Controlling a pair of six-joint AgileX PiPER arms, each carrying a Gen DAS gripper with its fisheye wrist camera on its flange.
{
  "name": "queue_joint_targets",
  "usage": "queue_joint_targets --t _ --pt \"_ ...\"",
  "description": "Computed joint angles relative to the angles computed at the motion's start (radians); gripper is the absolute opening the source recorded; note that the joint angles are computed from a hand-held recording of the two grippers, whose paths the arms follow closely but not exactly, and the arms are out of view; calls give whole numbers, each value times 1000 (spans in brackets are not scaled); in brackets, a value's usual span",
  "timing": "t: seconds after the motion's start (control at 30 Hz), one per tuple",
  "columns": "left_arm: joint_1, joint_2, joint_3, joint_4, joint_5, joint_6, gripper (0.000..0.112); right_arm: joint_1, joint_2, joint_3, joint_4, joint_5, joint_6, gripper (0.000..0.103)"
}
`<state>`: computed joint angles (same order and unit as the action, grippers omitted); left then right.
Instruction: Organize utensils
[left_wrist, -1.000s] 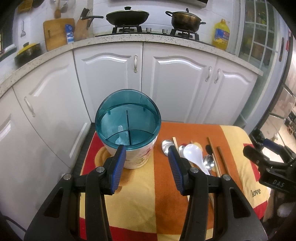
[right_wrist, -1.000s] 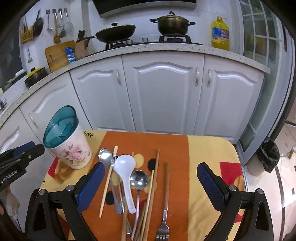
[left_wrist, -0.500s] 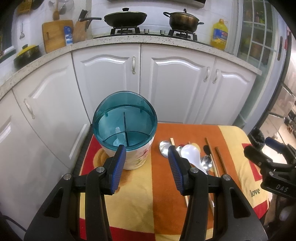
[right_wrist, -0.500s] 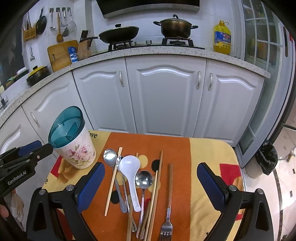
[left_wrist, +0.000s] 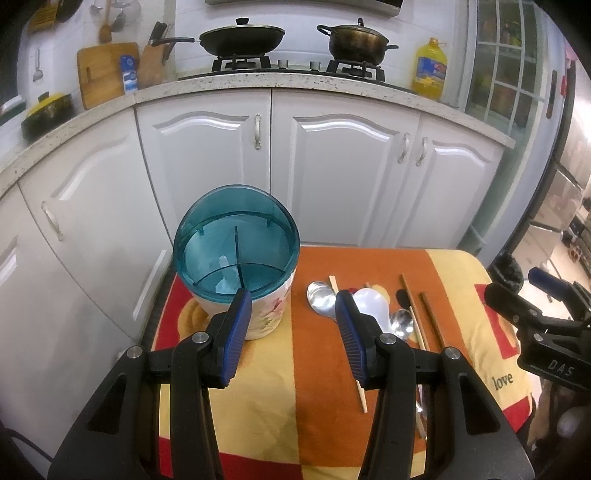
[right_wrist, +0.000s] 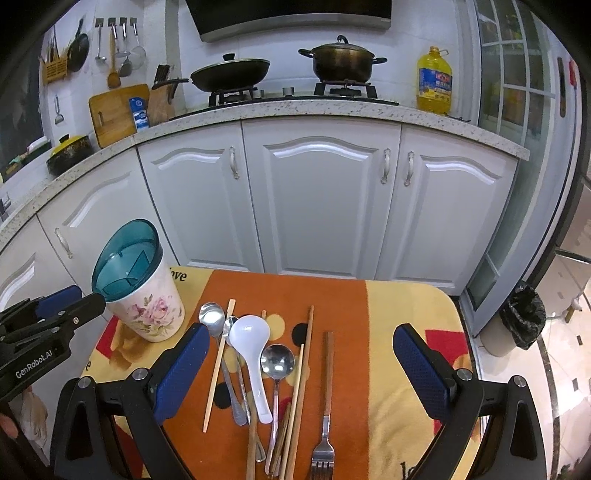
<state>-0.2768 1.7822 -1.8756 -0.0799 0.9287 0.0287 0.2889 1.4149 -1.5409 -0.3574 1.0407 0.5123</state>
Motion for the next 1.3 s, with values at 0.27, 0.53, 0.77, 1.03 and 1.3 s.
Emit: queue_joint_targets --t 0.27,0.53,0.77,1.03,1.3 --pt "-4 2 -16 0 7 -10 47 3 8 -20 -13 21 -5 99" --pt "-5 2 -26 -5 13 -9 47 11 9 -35 -26 37 -4 99" --pt "-8 -5 -29 -10 13 -7 47 19 10 -58 -40 58 -5 100" --pt "-5 -3 -36 -23 21 3 47 22 11 -66 -43 65 -7 99" --pt "-7 1 -43 -28 30 8 47 19 24 -88 -35 83 -18 99"
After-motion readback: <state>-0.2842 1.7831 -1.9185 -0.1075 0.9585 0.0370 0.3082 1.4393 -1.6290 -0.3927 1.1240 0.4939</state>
